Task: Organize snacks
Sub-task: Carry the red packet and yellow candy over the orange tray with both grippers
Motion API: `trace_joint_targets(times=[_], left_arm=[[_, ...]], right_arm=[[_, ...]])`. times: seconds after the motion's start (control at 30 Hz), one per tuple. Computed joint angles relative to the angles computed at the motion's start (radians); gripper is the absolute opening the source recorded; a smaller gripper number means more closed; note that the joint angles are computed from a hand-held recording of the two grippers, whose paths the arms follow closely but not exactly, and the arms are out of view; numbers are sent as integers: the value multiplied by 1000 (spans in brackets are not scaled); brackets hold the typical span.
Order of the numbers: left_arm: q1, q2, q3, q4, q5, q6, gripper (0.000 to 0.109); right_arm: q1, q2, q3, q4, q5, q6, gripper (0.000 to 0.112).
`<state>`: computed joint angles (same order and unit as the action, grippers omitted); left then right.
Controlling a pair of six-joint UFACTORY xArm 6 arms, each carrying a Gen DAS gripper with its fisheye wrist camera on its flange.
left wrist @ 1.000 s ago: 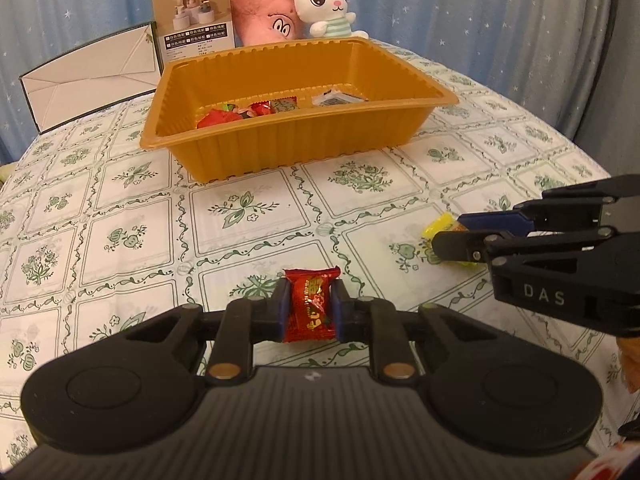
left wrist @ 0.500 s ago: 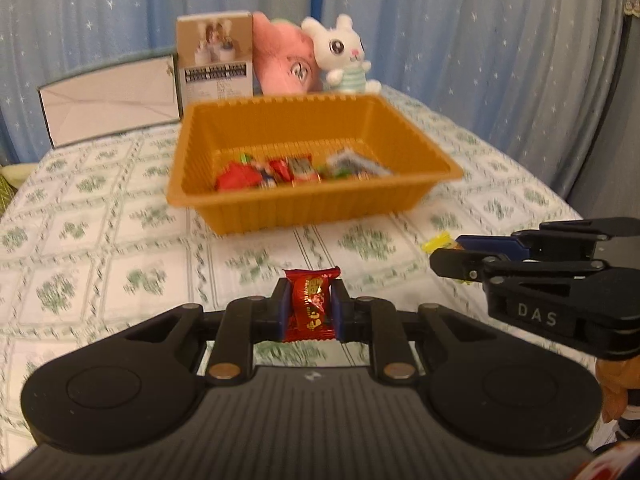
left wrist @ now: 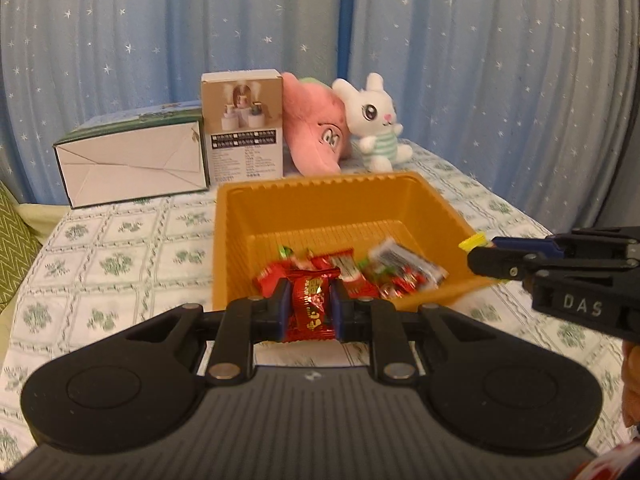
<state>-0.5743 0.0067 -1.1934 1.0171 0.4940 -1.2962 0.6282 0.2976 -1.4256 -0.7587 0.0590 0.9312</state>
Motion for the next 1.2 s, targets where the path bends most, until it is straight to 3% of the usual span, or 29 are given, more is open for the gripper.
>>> trace_joint_targets(times=[0.53, 1.2], left_arm=[[66, 106, -107, -54, -34, 15, 18], [119, 200, -185, -168, -81, 112, 18]], right_arm=[[-4, 181, -246, 325, 60, -222, 21], [-17, 291, -380, 428, 130, -265, 21]])
